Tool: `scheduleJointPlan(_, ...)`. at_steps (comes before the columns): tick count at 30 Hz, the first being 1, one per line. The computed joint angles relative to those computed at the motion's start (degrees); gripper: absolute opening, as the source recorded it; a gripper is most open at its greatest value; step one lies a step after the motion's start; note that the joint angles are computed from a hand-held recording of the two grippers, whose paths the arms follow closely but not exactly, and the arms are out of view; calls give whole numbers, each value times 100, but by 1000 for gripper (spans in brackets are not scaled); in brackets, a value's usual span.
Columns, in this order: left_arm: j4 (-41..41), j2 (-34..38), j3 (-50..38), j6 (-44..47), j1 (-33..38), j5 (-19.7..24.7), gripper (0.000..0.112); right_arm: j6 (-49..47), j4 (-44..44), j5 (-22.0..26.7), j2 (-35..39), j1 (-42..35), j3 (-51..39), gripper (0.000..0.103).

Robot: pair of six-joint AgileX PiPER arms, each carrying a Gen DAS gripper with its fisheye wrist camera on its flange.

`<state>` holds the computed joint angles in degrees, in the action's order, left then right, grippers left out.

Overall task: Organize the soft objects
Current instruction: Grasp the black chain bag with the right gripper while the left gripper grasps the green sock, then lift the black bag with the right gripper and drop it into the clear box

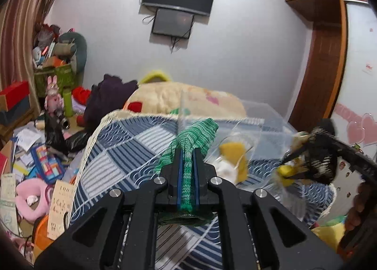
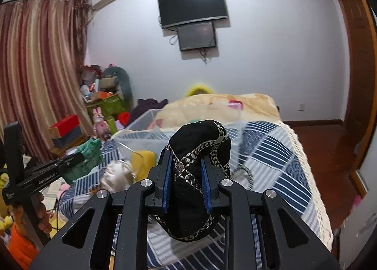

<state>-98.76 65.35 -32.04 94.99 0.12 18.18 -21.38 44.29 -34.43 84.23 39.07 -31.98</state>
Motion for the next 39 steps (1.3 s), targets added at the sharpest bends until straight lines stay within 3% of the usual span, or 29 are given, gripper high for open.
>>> scheduleJointPlan(5, 5, -142, -136, -53, -472, -68, 7, 74, -530, 322, 524, -64, -531, 21)
scheduleJointPlan(8, -98, -78, -247, 23, -911, -273, 7, -327, -87, 338, 797, -8, -673, 31)
scheduleJointPlan(10, -41, 15, -315, -24, -1104, -315, 7, -375, 82, 288, 829, -48, -592, 50)
scheduleJointPlan(11, 15, 83, -354, -89, -1244, -348, 7, -335, 88, 298, 821, -76, -558, 54)
scheduleJointPlan(18, 138, 406, -503, -210, -2070, -857, 7, 33, -60, 339, 542, -228, -126, 70)
scheduleJointPlan(21, 370, 610, -554, -481, -2117, -882, 7, 104, -60, 356, 426, -244, 53, 73)
scheduleJointPlan(26, -50, 722, -483, -101, -2051, -809, 7, -203, 415, 383, 436, -251, 112, 73)
scheduleJointPlan(27, -73, 716, -467, -81, -2038, -793, 7, -253, 499, 415, 456, -251, 89, 71)
scheduleJointPlan(30, -85, 705, -444, -64, -1993, -743, 7, -70, 278, 574, 454, -356, 99, 42)
scheduleJointPlan(31, -86, 704, -445, -62, -1994, -750, 7, -126, 325, 558, 432, -327, 112, 37)
scheduleJointPlan(35, -19, 660, -424, -135, -2003, -753, 7, -700, 887, 281, 308, -36, 157, 23)
scheduleJointPlan(39, 339, 541, -453, -490, -2004, -717, 7, -485, 528, 150, 76, 39, 319, 18)
